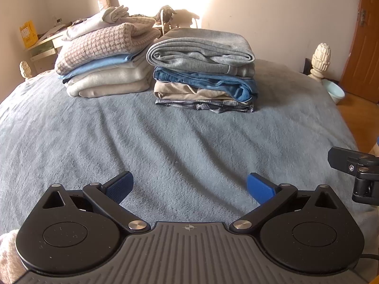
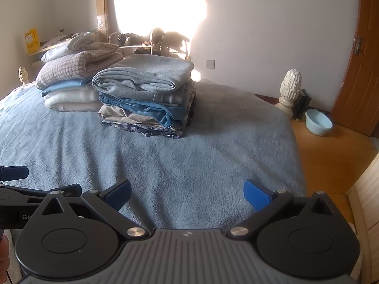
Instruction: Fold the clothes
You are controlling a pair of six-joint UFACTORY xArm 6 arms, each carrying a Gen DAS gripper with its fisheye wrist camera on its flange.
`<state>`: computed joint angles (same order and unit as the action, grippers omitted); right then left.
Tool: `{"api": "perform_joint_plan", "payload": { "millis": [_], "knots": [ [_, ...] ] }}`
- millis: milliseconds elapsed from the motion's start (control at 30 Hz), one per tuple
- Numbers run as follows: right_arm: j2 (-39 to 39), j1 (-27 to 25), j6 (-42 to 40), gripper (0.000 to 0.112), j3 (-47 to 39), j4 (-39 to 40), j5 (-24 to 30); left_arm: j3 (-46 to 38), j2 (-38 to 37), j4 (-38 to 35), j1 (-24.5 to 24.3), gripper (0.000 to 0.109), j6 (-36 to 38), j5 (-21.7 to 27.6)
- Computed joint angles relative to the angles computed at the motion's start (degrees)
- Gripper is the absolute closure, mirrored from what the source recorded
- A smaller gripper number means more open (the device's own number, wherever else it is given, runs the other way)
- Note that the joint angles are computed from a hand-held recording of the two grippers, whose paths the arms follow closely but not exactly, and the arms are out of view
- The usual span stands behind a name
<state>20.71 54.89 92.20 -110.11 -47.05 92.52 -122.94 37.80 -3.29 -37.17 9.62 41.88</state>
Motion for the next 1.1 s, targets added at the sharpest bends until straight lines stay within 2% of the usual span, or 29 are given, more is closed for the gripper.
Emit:
{"api": "perform_joint_plan", "payload": {
  "millis": [1100],
  "knots": [
    [0.56, -0.06, -0.74, 0.009, -0.81, 0.45, 0.36, -1.00, 0.37, -0.04, 0.14, 0.006, -0.22, 0.98]
  ]
}}
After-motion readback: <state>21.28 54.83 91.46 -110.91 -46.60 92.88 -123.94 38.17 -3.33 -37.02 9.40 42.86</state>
